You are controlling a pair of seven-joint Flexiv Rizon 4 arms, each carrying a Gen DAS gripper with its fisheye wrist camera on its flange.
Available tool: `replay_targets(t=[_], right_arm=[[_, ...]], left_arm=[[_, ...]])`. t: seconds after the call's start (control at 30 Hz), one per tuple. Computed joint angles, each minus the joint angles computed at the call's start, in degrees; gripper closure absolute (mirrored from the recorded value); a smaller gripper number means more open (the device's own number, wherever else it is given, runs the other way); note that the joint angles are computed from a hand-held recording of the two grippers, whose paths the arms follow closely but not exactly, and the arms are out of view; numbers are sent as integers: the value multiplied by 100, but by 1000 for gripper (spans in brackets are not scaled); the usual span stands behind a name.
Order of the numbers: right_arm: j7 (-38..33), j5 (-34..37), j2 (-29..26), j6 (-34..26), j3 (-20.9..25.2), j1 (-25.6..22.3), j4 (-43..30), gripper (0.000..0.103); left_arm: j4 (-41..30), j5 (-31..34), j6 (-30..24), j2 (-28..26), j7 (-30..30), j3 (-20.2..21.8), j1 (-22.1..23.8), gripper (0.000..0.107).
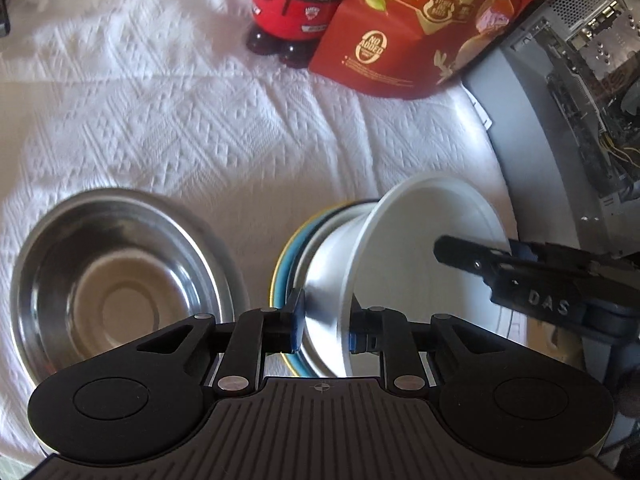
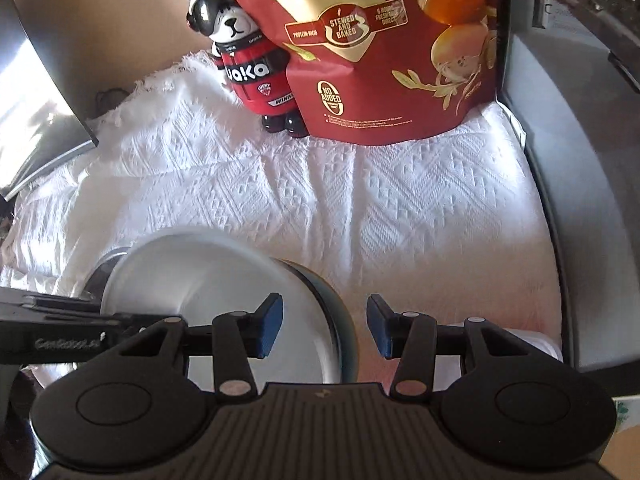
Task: Organize plates and bowls
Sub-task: 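Lower the white bowl onto the blue bowl stack with the left tool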
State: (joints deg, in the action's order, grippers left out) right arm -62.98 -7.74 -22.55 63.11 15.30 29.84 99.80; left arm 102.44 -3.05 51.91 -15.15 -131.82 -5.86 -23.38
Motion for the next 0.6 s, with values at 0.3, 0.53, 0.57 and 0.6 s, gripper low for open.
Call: replay_targets(t=[0.3, 0.53, 0.57, 0.6], right_arm=[[-221, 214, 97, -145, 144, -57, 7, 54], [-326, 551, 276, -119, 204, -64, 42, 52], [-252, 509, 279, -38, 159, -28, 47, 52], [-179, 467, 280, -6, 126, 1, 49, 52]], left_arm=[[122, 0, -55, 360, 155, -42, 32, 86], [235, -312, 312, 388, 189, -53, 154, 86], [209, -322, 288, 369, 209, -58, 165, 85], [175, -305, 231, 350, 228, -57, 169, 85]])
